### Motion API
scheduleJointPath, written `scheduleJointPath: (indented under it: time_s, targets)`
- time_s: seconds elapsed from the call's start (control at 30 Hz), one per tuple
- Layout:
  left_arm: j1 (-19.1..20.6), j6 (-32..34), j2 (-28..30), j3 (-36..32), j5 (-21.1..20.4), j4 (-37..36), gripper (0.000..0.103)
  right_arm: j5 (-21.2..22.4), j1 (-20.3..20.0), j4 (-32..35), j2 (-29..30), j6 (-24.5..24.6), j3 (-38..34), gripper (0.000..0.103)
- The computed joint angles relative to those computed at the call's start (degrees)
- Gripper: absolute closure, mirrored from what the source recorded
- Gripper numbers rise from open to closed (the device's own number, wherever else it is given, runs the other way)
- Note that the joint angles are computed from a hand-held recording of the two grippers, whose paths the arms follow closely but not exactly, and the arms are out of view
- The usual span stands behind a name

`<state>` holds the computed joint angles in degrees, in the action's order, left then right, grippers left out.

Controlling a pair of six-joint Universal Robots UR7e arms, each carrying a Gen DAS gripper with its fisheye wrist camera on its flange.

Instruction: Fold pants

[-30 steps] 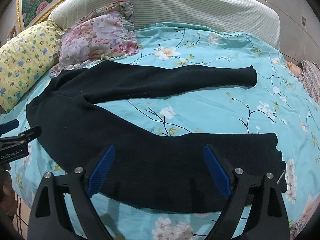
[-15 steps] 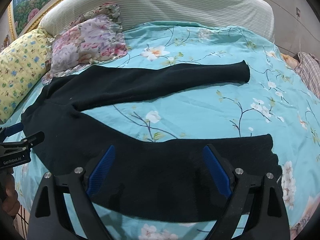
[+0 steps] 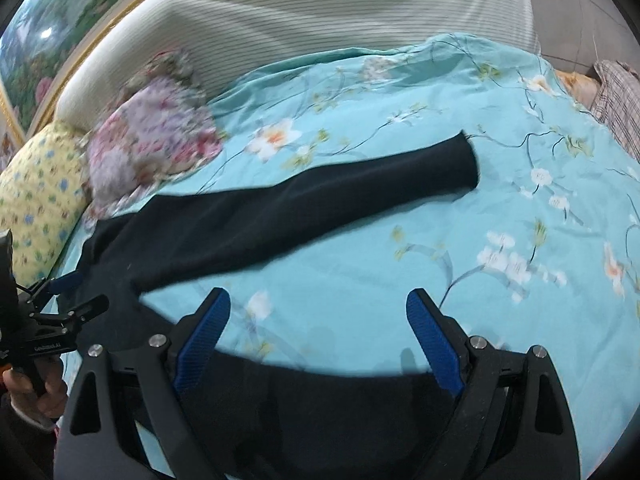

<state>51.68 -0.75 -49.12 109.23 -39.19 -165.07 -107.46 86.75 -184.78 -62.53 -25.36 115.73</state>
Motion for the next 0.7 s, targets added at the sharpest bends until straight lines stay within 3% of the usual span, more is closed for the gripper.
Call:
scheduleJointPath:
  time_s: [0.17,0.3,0.43,0.7]
  targets:
    - [4.03,8.03,5.54,-13.3,-4.8,8.82,0.005,0.24,-2.07,9.38,0.86,1.79,-8.89,0.013]
    - [6.41,12.53,10.75,-23.21,-7.89,15.34,0.005,-2.96,-3.01,12.86,2.85,1.86,-15.2,0.013]
    - [8.58,15.02,15.65,-32.2,-10.62,21.1,0.005,-3.41,-4.56,16.76,4.77,2.9,-20.96,0.013]
    - [12.31,17.84,23.57,-48.75,-14.93,41.82,0.009,0.27,-7.19,28.45,8.66,4.65,-31.14,0.013]
